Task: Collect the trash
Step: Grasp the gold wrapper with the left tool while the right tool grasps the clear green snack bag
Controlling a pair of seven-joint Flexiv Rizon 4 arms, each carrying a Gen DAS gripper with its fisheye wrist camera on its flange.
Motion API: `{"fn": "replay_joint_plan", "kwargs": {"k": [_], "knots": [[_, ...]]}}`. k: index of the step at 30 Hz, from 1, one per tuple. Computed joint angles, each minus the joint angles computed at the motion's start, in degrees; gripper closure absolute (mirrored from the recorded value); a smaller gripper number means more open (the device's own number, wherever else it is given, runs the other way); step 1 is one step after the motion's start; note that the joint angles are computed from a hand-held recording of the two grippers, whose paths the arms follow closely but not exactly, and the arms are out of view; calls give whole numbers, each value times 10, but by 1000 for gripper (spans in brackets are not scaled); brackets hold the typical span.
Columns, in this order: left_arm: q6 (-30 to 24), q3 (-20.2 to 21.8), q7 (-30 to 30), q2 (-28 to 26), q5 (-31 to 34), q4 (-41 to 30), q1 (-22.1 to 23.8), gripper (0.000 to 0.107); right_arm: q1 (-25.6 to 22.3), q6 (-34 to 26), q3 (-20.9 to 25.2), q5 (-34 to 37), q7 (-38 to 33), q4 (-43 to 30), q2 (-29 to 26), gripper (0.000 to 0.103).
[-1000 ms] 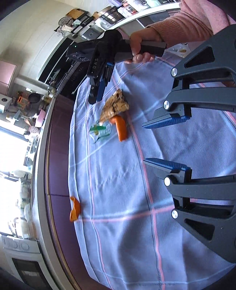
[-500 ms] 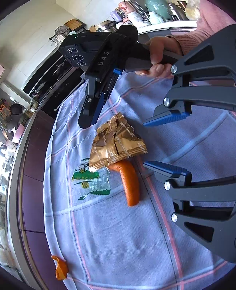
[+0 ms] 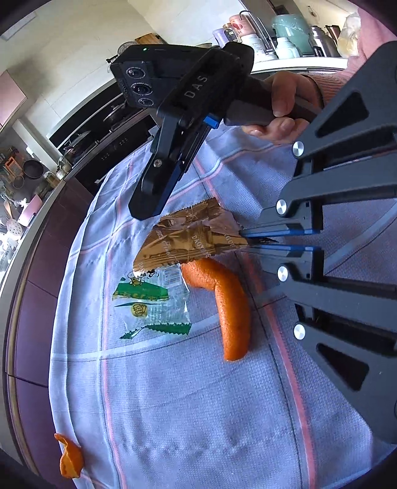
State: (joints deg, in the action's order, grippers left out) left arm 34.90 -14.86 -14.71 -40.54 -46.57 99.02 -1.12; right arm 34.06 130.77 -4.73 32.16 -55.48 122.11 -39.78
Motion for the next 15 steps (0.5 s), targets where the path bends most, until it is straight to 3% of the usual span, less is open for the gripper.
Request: {"fn": "replay_joint_plan", "kwargs": {"k": [6,15], "knots": [[-13,-1,65,33,-24,34,25,104,-5,-39,-17,-26,-13,-17,6,48],[-56,37,140,70,-64,58,64,104,-13,-101,-26,-75,16,-34,-8,43]]}}
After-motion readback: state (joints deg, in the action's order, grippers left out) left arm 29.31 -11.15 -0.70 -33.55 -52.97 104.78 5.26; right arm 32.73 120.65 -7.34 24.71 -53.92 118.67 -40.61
